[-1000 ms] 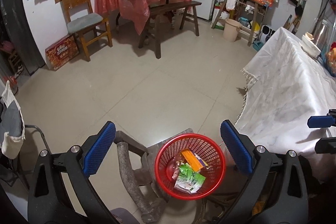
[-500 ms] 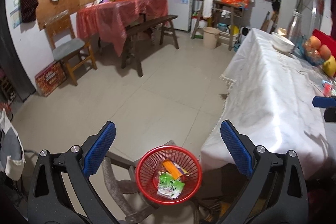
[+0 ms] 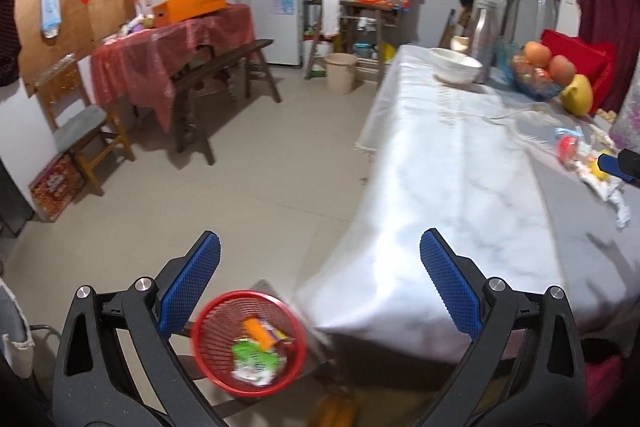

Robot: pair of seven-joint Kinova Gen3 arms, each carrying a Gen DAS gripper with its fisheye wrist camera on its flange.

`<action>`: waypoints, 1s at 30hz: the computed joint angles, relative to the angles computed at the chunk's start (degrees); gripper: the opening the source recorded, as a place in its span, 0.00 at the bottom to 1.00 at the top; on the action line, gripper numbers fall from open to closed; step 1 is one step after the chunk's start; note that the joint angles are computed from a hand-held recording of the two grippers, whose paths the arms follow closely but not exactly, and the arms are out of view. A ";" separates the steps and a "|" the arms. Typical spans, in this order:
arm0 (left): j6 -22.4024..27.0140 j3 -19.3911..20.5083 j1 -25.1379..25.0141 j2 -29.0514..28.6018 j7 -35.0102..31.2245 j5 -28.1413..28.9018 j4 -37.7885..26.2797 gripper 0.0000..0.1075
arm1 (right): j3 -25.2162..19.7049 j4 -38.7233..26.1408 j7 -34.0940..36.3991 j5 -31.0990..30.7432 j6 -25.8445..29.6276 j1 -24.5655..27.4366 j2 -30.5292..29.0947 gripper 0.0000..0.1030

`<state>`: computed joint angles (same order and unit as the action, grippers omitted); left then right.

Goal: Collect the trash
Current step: 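Move both tools back over the table, then grasp the red plastic cup with the left gripper while the right gripper grasps the white plastic bag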

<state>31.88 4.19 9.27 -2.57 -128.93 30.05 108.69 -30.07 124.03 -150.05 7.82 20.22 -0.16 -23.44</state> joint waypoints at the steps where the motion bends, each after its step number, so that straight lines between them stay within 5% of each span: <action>1: 0.12 0.34 0.34 0.10 0.28 0.21 -0.06 0.90 | 0.70 1.63 -0.59 -0.23 0.83 0.53 -2.55 0.75; 10: -1.05 6.89 7.68 3.74 9.02 -5.61 -3.97 0.90 | 2.26 7.79 -1.68 -1.90 12.36 8.98 -18.49 0.82; 19: 3.55 11.86 17.91 16.08 20.22 -14.21 -17.65 0.90 | 2.77 11.85 -1.22 -0.79 20.32 18.00 -24.80 0.84; 30: 8.02 8.07 37.08 30.06 36.45 -31.51 -37.57 0.90 | 3.09 14.68 -1.17 -2.34 19.74 18.67 -26.90 0.84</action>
